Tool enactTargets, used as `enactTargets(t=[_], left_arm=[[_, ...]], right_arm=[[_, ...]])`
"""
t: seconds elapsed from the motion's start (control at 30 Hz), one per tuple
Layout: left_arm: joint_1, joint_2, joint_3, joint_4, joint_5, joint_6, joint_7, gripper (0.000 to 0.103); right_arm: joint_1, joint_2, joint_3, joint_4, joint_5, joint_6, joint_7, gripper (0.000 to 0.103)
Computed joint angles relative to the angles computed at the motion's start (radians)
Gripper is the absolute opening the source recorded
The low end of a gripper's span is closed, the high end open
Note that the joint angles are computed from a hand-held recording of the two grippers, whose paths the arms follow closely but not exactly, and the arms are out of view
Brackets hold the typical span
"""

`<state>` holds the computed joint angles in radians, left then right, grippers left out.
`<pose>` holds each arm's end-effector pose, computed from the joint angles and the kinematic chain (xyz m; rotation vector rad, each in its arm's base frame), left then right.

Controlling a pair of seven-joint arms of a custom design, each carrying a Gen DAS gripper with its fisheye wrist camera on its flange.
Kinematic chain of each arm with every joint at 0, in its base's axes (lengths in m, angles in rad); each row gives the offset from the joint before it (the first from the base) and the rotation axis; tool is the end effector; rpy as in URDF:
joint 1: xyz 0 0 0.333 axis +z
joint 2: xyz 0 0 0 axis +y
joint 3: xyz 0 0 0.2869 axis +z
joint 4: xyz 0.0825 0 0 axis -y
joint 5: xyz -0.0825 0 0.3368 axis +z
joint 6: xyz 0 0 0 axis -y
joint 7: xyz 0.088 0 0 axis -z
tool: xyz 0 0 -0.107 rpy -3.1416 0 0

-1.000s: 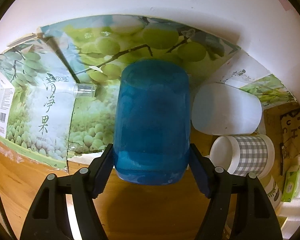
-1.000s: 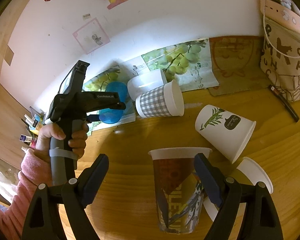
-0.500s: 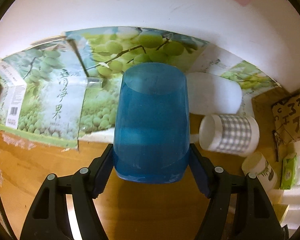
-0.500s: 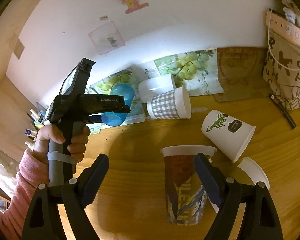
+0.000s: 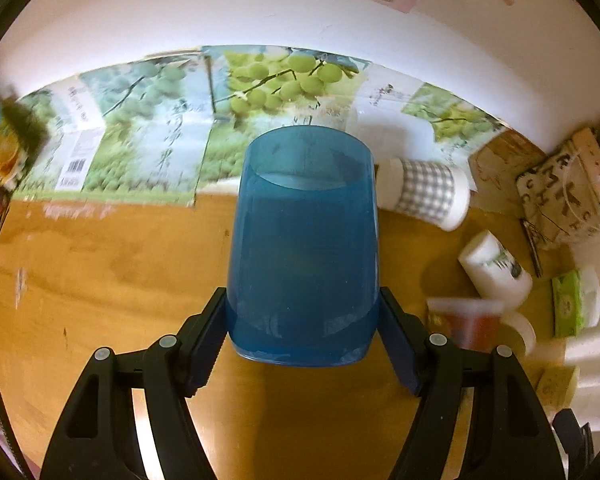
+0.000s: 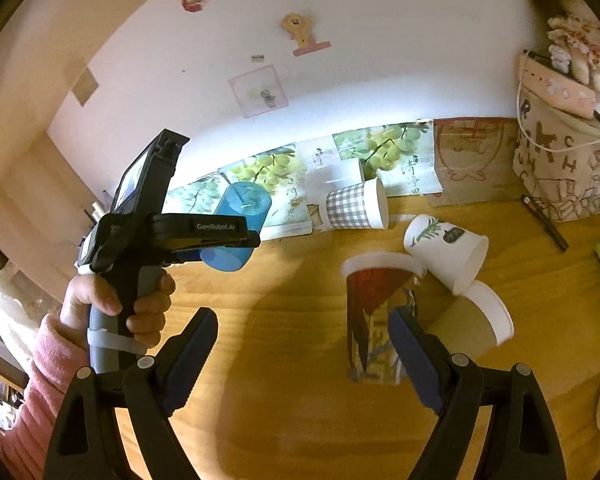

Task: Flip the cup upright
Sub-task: 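Lift the blue cup off the desk with the left gripper, then carry the held blue cup toward the right gripper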

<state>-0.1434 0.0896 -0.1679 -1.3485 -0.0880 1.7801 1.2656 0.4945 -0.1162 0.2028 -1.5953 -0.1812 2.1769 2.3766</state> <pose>0.5220 -0.1703 0.6675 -2.1419 2.1408 -0.5389 0.3928 0.3309 0.7145 -1.6804 1.7700 -0.2870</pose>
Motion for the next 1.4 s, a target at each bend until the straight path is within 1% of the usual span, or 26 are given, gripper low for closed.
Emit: enactTargets(t=[0.2, 0.5, 0.63, 0.77, 1.07, 1.23, 1.4], left_arm=[[0.002, -0.148, -0.007, -0.148, -0.001, 0.024, -0.005, 0.074], [0.009, -0.413, -0.029, -0.388, -0.015, 0.048, 0.022, 0.074], [0.015, -0.498, -0.040, -0.459, -0.021, 0.046, 0.024, 0.074], [0.017, -0.580, -0.050, -0.527, -0.029, 0.025, 0.018, 0.074], [0.021, -0.689, -0.077, -0.623, -0.042, -0.034, -0.019, 0.075], [0.016, -0.719, -0.088, -0.658, -0.051, -0.055, -0.034, 0.075], [0.004, -0.730, -0.100, -0.699, -0.067, -0.052, -0.047, 0.075]], right_arm=[[0.017, -0.084, 0.032, -0.053, -0.020, -0.021, 0.036, 0.088], [0.049, -0.177, 0.082, -0.102, -0.036, -0.058, 0.086, 0.088], [0.066, -0.226, 0.098, -0.142, -0.024, -0.057, 0.099, 0.088], [0.081, -0.264, 0.114, -0.173, -0.012, -0.066, 0.106, 0.088], [0.108, -0.325, 0.121, -0.237, 0.035, -0.064, 0.107, 0.088], [0.122, -0.345, 0.107, -0.269, 0.082, -0.072, 0.088, 0.088], [0.128, -0.364, 0.085, -0.310, 0.130, -0.062, 0.069, 0.088]])
